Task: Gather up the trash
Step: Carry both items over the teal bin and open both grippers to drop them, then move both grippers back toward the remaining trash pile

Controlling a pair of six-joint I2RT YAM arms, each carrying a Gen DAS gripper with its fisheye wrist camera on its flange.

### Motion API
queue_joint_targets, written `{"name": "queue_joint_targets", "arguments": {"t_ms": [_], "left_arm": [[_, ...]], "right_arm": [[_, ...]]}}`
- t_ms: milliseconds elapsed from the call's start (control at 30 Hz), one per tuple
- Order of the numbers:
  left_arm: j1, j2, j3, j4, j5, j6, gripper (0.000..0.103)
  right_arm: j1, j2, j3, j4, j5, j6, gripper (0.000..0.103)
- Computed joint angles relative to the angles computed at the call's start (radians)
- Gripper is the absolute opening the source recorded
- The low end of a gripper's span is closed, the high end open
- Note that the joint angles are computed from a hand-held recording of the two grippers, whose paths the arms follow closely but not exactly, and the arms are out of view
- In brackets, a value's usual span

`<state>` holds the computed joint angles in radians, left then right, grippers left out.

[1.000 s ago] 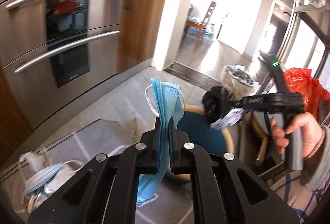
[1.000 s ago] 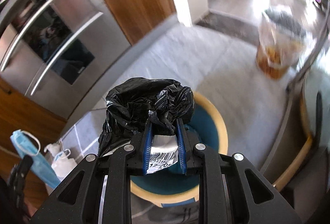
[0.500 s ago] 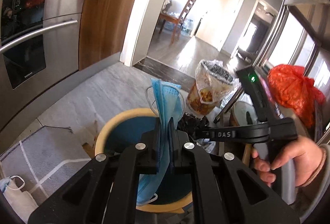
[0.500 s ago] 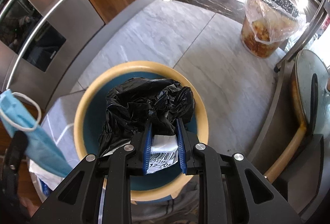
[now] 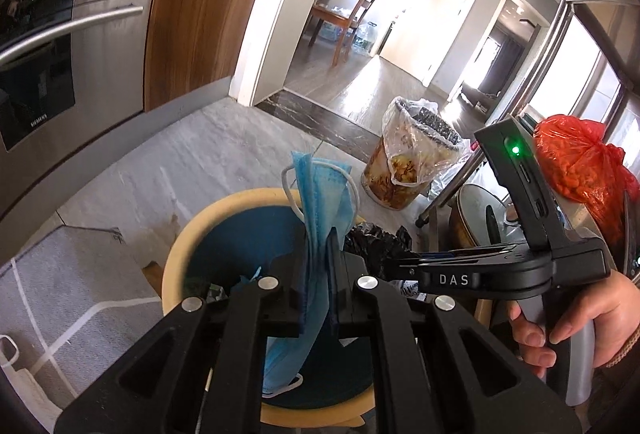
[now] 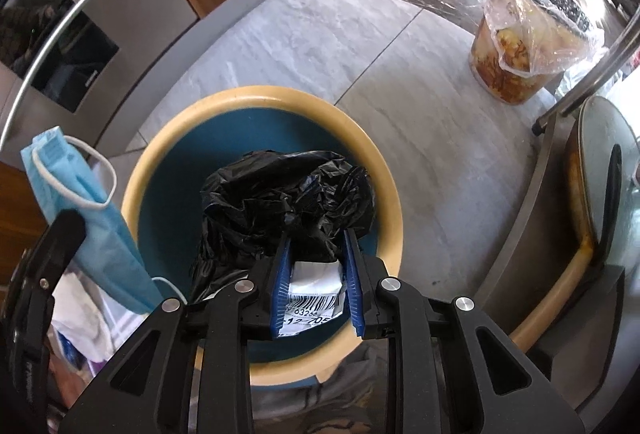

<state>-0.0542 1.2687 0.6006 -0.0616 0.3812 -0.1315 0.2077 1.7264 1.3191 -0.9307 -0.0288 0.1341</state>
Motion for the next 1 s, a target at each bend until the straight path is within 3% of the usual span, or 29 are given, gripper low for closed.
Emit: {"name": "queue_joint_targets", "arguments": {"t_ms": [200,300,433,667,833,1000], "left_arm": [[-0.003,-0.017,-0.004,-0.023,-0.053,0.009,0.037],[0.034,-0.063,-0.014,-0.064,-0.04,0.022,0.049],[0.091,-0.156,-0.017,-0.16,-0.038,0.065,0.056],[0.204,-0.363,-0.049,-0.35,-0.034,0.159,0.088],[0.38,-0.528,-0.072,-0.554,0.036,0.332,0.093],[0.728,-0.584,-0.028,-0.78,0.189,0.587,0.094]], "right_arm": [[0.0,-0.003,0.007,-0.001,0.018,0.015,0.054],[0.001,-0.01,0.011,0.001,0.009,0.026,0.056],[0.007,-0.021,0.014,0.001,0.005,0.036,0.064],[0.064,-0.073,0.013,0.027,-0.024,0.09,0.085],[0.15,-0.101,0.02,0.046,0.029,0.14,0.091],[0.248,-0.093,0.045,0.048,0.032,0.23,0.092]]}}
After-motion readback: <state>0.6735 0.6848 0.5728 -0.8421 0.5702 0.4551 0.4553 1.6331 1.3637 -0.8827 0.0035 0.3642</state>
